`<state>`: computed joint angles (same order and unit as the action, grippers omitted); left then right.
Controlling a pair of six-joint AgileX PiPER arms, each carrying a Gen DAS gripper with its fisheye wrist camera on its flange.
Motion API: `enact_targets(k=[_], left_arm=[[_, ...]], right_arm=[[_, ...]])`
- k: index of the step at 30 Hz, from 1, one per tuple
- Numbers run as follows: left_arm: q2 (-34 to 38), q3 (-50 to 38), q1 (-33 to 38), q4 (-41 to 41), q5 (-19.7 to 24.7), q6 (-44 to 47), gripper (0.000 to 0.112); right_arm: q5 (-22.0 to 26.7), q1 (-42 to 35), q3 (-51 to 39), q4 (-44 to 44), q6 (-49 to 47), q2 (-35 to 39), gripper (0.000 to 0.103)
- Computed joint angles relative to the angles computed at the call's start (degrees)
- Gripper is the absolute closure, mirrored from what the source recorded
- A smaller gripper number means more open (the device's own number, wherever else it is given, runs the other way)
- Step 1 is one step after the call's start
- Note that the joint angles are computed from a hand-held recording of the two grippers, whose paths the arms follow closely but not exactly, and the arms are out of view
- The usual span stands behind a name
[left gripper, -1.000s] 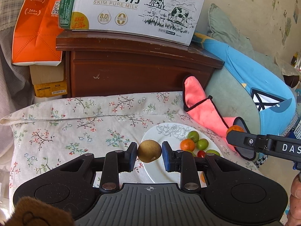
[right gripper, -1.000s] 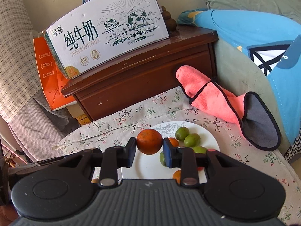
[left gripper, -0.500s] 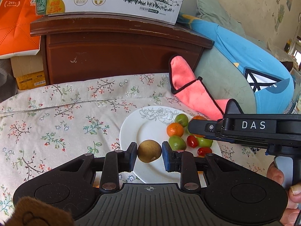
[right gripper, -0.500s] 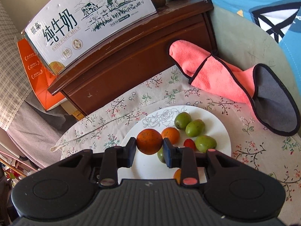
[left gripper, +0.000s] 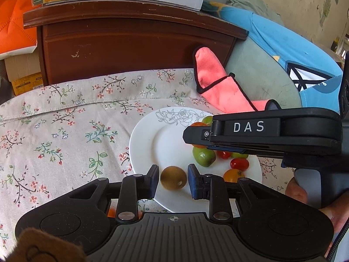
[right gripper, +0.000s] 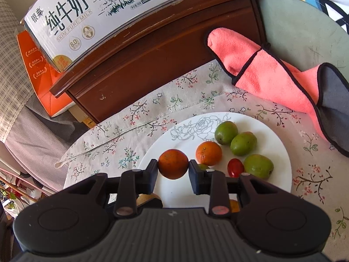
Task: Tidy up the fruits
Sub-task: 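Carry the kiwi and tangerine over the white plate with both grippers, then open both grippers to release the kiwi and tangerine on the plate, then withdraw both grippers from the plate toward the remaining fruits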
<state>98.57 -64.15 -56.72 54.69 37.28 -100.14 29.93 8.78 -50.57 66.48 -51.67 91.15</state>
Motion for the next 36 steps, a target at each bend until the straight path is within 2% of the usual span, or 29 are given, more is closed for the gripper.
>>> enact_targets(k=[3, 5, 7, 10, 13, 24, 36], left_arm=[[0.2, -0.7, -0.3, -0.4, 0.8, 1.1, 0.084], [0.3, -1.4, -0.6, -1.1, 2.0, 1.8, 0.074], [0.4, -1.9, -1.3, -0.8, 4.3, 1.2, 0.049], [0.5, -2.9, -2.2, -0.5, 7.3, 1.5, 0.036], [0.3, -3.5, -2.5, -1.4, 8.7, 2.5, 0.026], [-1.1, -4.9, -5.0, -4.7, 14.7, 6.3, 0.021], [-9.8, 0.0, -7.7, -3.9, 22.1, 4.8, 0.021]], right_arm=[[-0.8, 0.3, 0.0, 0.3, 0.5, 0.5, 0.069], [-1.3, 0.4, 0.2, 0.8, 0.6, 0.3, 0.067], [-1.5, 0.3, 0.2, 0.7, 0.7, 0.0, 0.067], [-2.0, 0.6, 0.6, 0.3, 0.9, -1.0, 0.066], [-2.5, 0.7, 1.0, 0.3, 1.0, -2.1, 0.06], [-3.6, 0.5, 2.8, -4.7, 7.0, -7.2, 0.052], [-2.3, -0.6, 7.3, -7.2, 10.0, -15.0, 0.048]])
